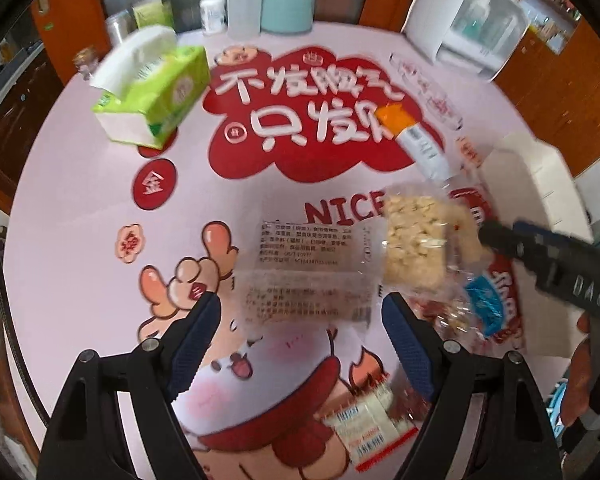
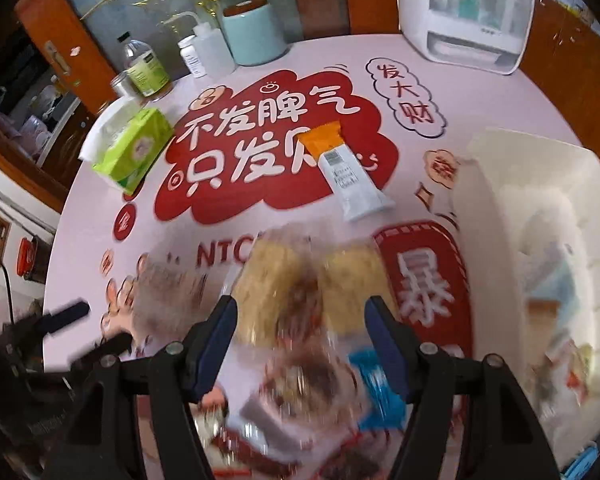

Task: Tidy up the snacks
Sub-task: 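Grasp the clear printed snack bag with the left gripper while the right gripper grasps the puffed-snack bag, then lift both held bags and carry them over the white tray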

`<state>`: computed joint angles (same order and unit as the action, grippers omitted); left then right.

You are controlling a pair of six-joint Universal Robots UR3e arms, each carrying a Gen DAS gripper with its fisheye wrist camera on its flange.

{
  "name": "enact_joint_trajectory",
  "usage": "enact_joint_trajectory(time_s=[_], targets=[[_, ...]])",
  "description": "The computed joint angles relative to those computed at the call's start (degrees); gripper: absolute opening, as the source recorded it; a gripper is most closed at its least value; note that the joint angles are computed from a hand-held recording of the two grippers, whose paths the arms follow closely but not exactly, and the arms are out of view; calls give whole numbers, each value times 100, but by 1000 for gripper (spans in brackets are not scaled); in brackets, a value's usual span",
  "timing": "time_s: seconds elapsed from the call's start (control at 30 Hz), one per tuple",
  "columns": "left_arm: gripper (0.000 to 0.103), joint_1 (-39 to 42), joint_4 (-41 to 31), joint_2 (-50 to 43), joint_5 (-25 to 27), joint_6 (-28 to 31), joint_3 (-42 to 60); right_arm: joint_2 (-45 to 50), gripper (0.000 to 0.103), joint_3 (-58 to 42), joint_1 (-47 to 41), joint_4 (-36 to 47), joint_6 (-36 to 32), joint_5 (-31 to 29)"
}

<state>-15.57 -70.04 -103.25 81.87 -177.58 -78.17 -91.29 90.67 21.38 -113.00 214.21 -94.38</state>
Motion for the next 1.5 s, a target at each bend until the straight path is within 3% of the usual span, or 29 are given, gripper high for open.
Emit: enact_joint_trajectory(time_s=[0.1,0.3,0.4,0.47,0.57,0.83,0.93,1.03,1.27,1.5], targets=[[82,-152,28,-504,63,-153,225,355,67,90,-218,-494,-238,146],[86,-380,59,-1105,268,-298,589,1119,66,-135,-442,-696,-624,505],[91,-450,130,-1304,380,-321,741,1294,56,-172,-453,-777,-777,627],[96,-452,109,-1438,412,-360,838,1336,44,-142,-448,-922,-881,699],[102,-469,99,-1579,492,-390,896,1347,36,-122,-453,-1041,-1014,816],[103,-424,302,-1732,451,-463,874,1175,29,44,-435,-1261,-1058,914],[85,-261,255,-1702,76,-495,805,1046,27,85,-376,-1321,-1049,824],[71,-277,350,-1490,132,-564,645,884,27,101,-323,-1297,-1046,745],[69,-303,285,-672,408,-960,232,286,26,230,-218,-1121,-825,553],[69,-170,117,595,253,-766,-40,-474,26,153,286,-633,-221,-142]])
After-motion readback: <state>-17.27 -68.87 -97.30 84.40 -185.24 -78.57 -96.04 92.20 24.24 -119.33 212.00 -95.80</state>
